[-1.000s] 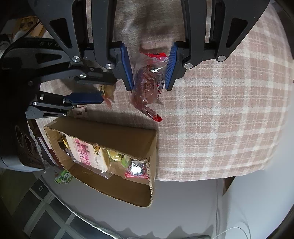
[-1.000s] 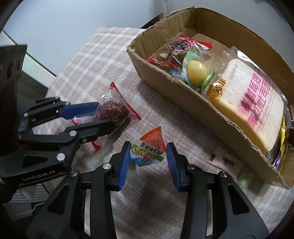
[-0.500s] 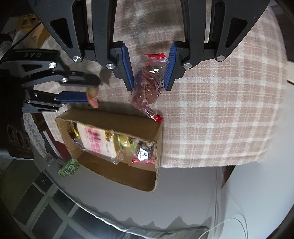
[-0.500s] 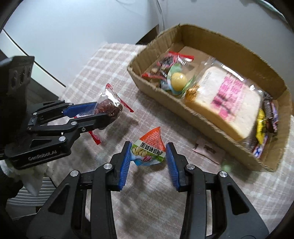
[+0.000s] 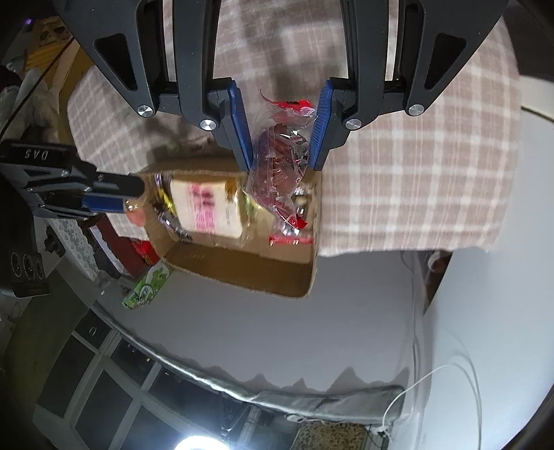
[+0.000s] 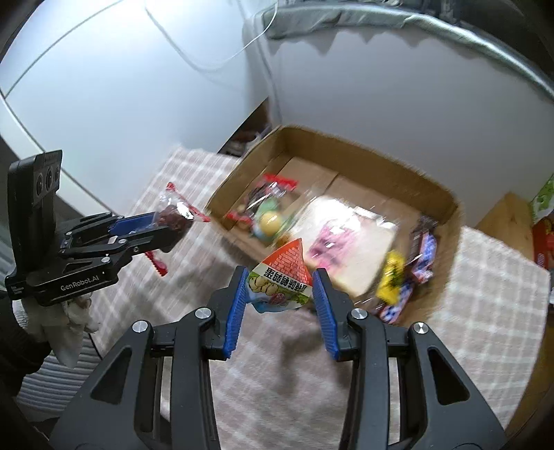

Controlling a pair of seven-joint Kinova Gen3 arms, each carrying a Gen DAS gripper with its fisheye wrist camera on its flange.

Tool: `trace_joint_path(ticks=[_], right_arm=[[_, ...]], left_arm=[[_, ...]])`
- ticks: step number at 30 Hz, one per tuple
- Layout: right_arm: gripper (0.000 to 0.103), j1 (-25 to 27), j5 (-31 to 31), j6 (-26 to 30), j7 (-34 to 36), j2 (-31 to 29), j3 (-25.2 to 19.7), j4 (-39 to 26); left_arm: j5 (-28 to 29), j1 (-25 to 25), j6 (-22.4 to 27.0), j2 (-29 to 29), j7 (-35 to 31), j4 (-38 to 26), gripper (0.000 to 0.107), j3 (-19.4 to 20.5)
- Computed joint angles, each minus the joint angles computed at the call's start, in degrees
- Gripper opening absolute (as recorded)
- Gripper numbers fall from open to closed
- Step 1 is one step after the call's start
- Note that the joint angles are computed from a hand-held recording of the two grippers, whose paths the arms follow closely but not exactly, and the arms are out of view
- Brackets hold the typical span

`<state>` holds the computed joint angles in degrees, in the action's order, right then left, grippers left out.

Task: Organize snacks
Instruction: 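Carry the candy bag and triangular pack into the box and open both grippers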

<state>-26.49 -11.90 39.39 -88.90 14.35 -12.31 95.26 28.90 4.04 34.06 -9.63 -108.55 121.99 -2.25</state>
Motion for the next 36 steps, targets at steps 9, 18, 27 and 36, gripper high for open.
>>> trace_joint_path(ticks=[9, 18, 27, 36], right_arm=[[0.04, 0.77, 4.26, 0.9, -2.84, 0.03, 2.36, -3.01], [0.04, 1.43, 7.9, 1.67, -4.32, 3.17, 3.64, -6.24], [0.04, 1.01, 10.71, 3.05, -5.92, 6.79, 4.66, -9.03], [0.041, 0.77, 11.7, 3.1, -7.23, 9.01, 5.18, -9.66]], left_arm=[[0.53, 0.03, -1.49, 3.85, -0.74, -4.31, 0.032, 1.34], [1.05, -0.46, -2.42, 8.27, -0.57, -7.85, 0.032, 3.56], [-0.25, -0.87, -3.1, 11.79, 1.94, -10.0, 0.032, 5.58], [-5.24, 0.08, -3.35, 13.75, 6.96, -11.79, 0.033, 6.93]])
